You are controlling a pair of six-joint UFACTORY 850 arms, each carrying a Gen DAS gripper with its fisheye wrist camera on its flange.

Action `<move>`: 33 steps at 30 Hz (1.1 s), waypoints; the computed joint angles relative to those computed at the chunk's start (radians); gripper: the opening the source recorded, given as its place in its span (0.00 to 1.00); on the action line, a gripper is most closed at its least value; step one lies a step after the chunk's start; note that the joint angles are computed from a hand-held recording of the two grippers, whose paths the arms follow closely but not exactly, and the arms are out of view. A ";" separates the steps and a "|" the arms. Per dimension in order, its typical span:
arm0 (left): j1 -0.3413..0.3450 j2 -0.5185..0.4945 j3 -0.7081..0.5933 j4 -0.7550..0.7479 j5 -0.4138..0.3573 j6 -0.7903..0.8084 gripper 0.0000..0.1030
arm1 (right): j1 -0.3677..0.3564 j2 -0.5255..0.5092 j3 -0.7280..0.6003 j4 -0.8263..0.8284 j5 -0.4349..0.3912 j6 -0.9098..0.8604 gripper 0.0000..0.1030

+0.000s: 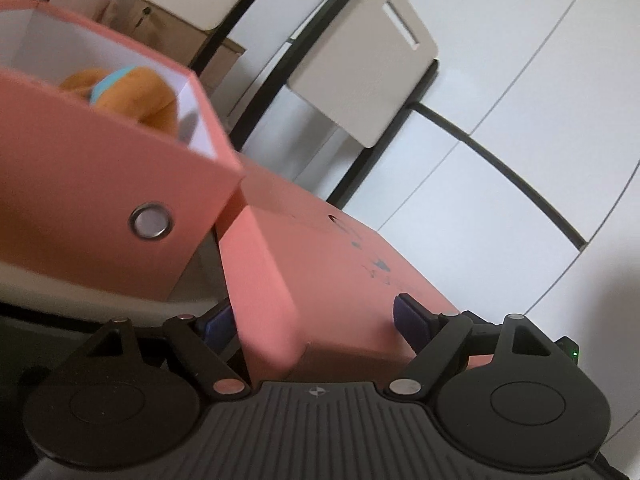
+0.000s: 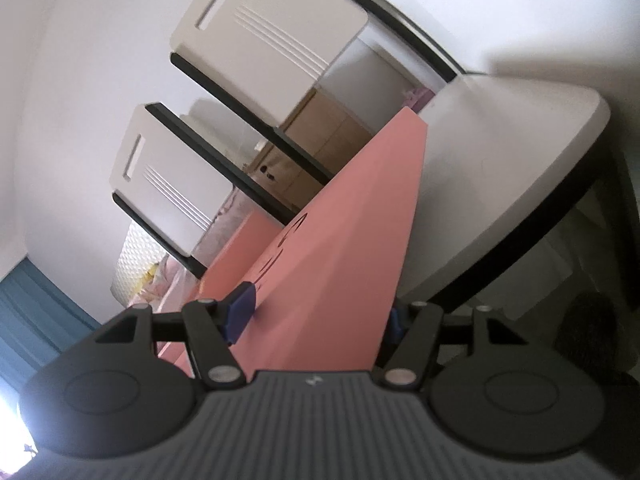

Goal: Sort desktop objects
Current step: 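Lift the lid with both tools and carry it over the box, then lower the lid onto the pink box with both tools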

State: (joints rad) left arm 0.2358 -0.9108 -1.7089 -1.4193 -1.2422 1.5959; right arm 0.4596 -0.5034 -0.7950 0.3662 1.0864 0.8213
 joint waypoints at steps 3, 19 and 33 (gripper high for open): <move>0.002 0.011 -0.020 0.018 -0.017 -0.007 0.84 | 0.013 0.028 0.012 0.026 0.008 -0.023 0.62; 0.037 -0.043 -0.240 -0.005 -0.029 -0.103 0.84 | -0.005 0.019 -0.166 -0.032 -0.073 -0.110 0.62; 0.101 -0.189 -0.516 -0.027 0.167 -0.262 0.85 | -0.069 -0.328 -0.729 -0.374 -0.314 0.067 0.62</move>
State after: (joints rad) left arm 0.3373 -1.0993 -2.2244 -1.4459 -1.0748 1.3339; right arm 0.3910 -0.8314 -1.5240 -0.0076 0.7724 0.8879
